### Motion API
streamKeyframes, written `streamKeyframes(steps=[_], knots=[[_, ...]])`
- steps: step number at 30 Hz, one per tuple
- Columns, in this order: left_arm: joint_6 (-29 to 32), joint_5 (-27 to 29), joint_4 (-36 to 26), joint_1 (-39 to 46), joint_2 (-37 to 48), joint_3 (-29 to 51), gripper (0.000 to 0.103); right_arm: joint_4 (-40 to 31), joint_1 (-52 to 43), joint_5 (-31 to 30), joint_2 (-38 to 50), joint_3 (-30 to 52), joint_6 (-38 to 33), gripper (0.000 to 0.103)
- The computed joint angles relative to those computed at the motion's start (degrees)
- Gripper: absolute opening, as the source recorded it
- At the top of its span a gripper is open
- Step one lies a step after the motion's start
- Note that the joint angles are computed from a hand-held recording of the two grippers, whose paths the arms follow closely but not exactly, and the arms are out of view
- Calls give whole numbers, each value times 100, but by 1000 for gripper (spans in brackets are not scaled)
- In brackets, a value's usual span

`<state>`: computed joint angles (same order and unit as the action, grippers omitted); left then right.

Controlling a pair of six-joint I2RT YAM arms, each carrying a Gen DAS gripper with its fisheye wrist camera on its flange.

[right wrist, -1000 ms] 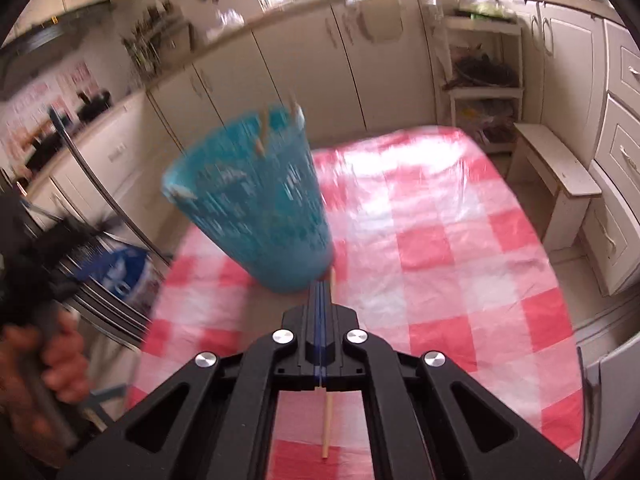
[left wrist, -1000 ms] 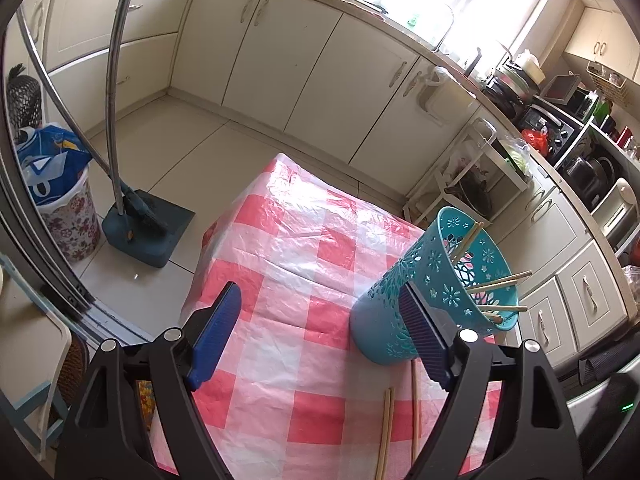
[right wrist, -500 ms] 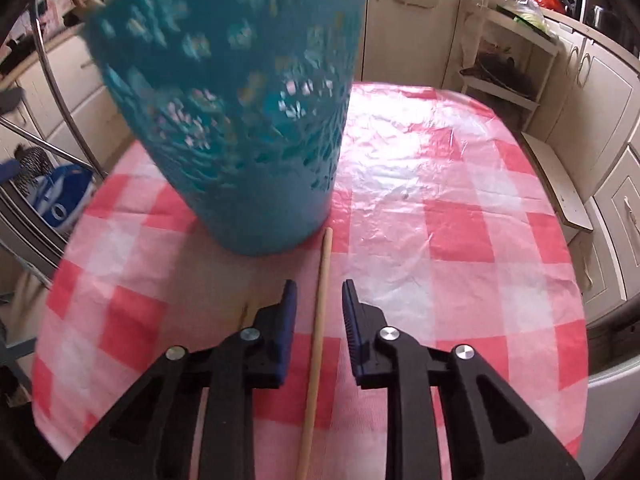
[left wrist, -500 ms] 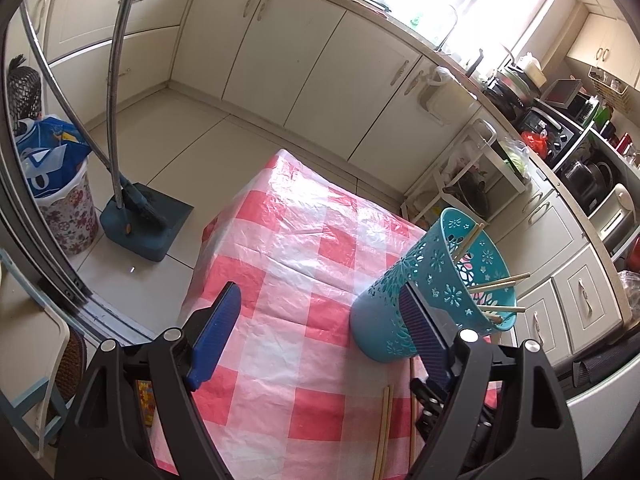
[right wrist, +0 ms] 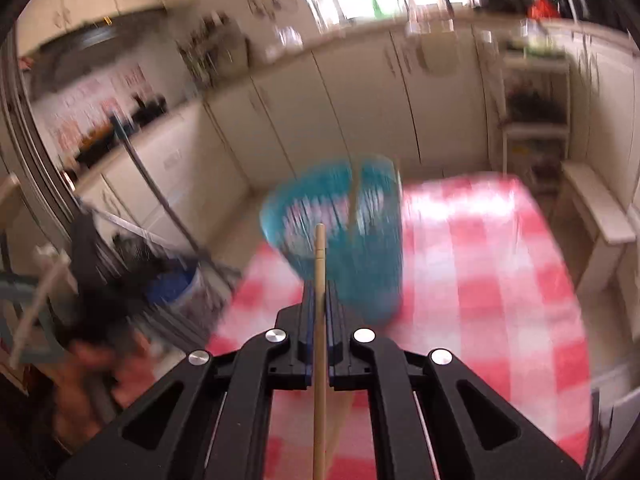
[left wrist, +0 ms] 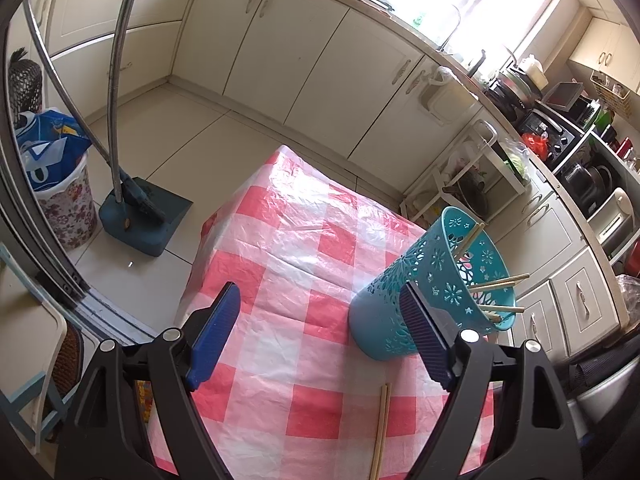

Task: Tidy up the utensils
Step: 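Grasp another chopstick on the cloth with the right gripper and lift it, then drop the chopstick into the basket with the right gripper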

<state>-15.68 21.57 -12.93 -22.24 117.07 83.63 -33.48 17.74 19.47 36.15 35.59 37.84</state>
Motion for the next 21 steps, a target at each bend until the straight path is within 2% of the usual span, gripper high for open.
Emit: streamKeyframes(steps=[1, 4, 7, 10, 14, 18, 20, 21], knots=[[-23, -21, 33, -15, -19, -42, 78, 207, 3, 143, 31, 145, -107, 6], [-48, -63, 47, -39, -15, -61, 78, 1738, -279, 622, 562, 345, -624, 6], [-34, -77, 66, -24, -15, -56, 78, 3100, -783, 618, 1782, 575, -750, 6], [-36, -1, 5, 60, 33, 29, 78, 3783, -1016, 788, 2732, 789, -1025, 6], [-36, 76, -21, 133, 46, 83, 78, 3541, -1338, 400, 3387, 1071, -948, 6], [-22, 115, -25, 171, 22, 64, 78, 3333, -1425, 229, 3317, 885, -965, 7], [5, 114, -63, 178, 38, 98, 78, 3185, -1415, 175, 3134, 770, -873, 11], [22, 123, -71, 195, 43, 104, 78, 3048, -1354, 187, 2950, 699, -800, 17]])
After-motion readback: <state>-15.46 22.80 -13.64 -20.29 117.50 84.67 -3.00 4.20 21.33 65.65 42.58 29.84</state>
